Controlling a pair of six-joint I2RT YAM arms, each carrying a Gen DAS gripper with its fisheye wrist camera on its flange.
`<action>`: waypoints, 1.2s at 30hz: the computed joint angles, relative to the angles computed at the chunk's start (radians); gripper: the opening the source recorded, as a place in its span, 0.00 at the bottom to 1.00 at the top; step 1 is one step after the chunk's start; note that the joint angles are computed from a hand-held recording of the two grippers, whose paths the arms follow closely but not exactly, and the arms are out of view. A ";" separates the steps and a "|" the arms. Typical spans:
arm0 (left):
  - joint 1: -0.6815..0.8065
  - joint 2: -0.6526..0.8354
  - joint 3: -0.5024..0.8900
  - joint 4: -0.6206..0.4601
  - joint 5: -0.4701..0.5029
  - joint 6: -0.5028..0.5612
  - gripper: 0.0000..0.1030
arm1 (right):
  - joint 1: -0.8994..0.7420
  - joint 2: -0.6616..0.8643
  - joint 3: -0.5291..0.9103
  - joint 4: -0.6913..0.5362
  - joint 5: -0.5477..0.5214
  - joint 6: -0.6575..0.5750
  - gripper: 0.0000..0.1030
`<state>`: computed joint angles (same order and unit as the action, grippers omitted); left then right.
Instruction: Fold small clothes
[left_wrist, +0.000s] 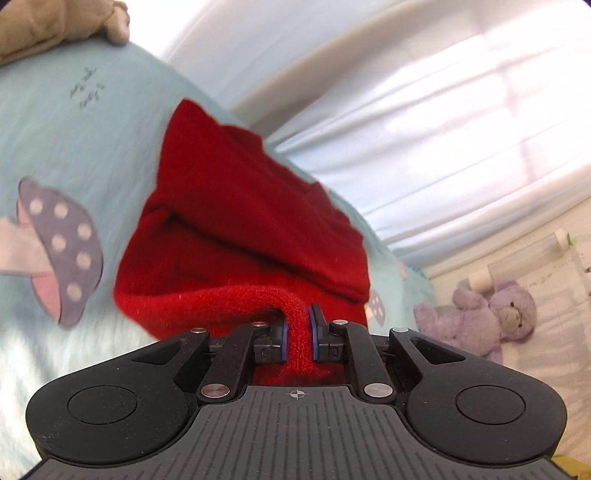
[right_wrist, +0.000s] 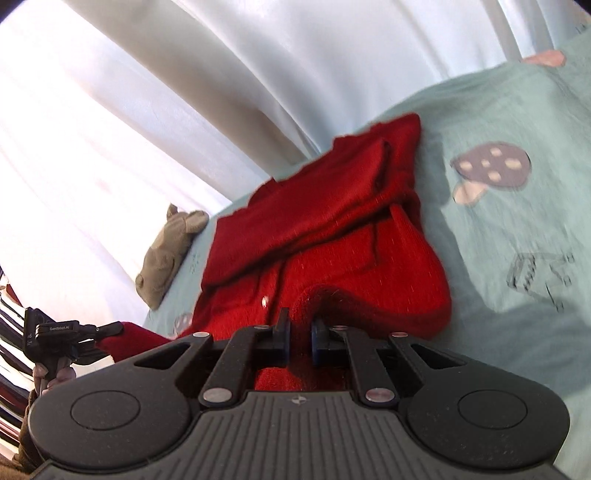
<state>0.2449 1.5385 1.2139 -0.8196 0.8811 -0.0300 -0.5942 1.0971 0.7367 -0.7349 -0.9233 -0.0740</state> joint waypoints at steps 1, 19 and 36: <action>-0.015 0.039 0.033 0.049 -0.006 -0.050 0.13 | 0.041 0.016 0.006 0.104 0.023 0.078 0.09; -0.017 0.357 0.069 0.500 -0.312 -0.146 0.73 | 0.234 0.461 0.113 0.771 0.503 0.202 0.60; -0.172 0.598 0.343 0.475 -0.415 -0.140 0.33 | 0.311 0.742 0.355 0.717 0.513 -0.007 0.48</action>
